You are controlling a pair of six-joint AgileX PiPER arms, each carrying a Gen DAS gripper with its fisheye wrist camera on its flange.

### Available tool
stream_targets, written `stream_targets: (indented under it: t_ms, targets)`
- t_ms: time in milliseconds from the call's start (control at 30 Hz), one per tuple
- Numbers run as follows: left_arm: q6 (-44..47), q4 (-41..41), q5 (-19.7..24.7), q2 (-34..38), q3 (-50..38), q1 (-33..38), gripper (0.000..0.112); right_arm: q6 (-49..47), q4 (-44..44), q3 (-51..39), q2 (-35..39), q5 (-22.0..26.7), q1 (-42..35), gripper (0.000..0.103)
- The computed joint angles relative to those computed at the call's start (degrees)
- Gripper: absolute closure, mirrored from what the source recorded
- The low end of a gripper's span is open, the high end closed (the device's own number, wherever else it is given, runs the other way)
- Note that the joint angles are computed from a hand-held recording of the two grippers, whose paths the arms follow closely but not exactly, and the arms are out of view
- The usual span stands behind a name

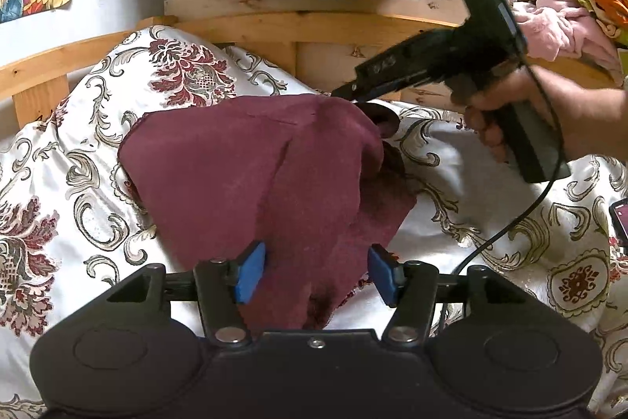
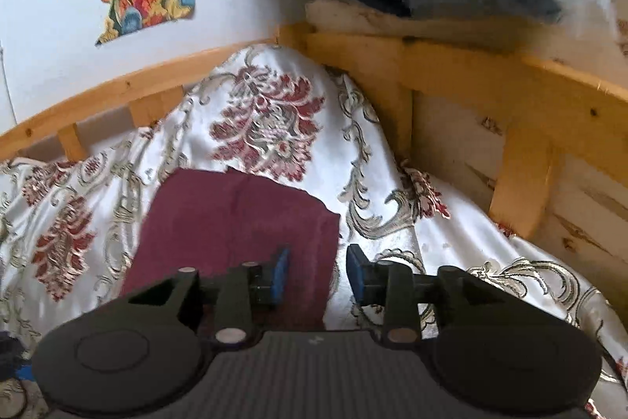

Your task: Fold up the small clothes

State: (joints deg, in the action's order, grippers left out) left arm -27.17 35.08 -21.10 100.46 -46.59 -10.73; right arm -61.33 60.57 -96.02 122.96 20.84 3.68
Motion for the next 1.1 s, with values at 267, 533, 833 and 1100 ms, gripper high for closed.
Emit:
stream_targets:
  t_ms: [267,533,833,1100]
  targets:
    - [-3.6,3.2,-1.0,0.3,-0.1,0.8,0.051,-10.8,8.0,3.8,-4.9,12.4,-0.2,0.035]
    - [-16.9,14.5,-2.3,-0.5,-0.8,3.3,0.048,-10.3,-0.9,9.9,-6.8,5.6,2.5,0.035]
    - [-34.6,22.2,-9.9,-0.7,-1.7,10.4,0.039,-24.8,5.3,20.9,-9.7,-6.5,4.1,0.035]
    - [-52.5,31.8,-1.4,1.4,-5.9,10.8,0.025,-29.4,14.7,22.3,-9.0,-5.5,2.7,0.032]
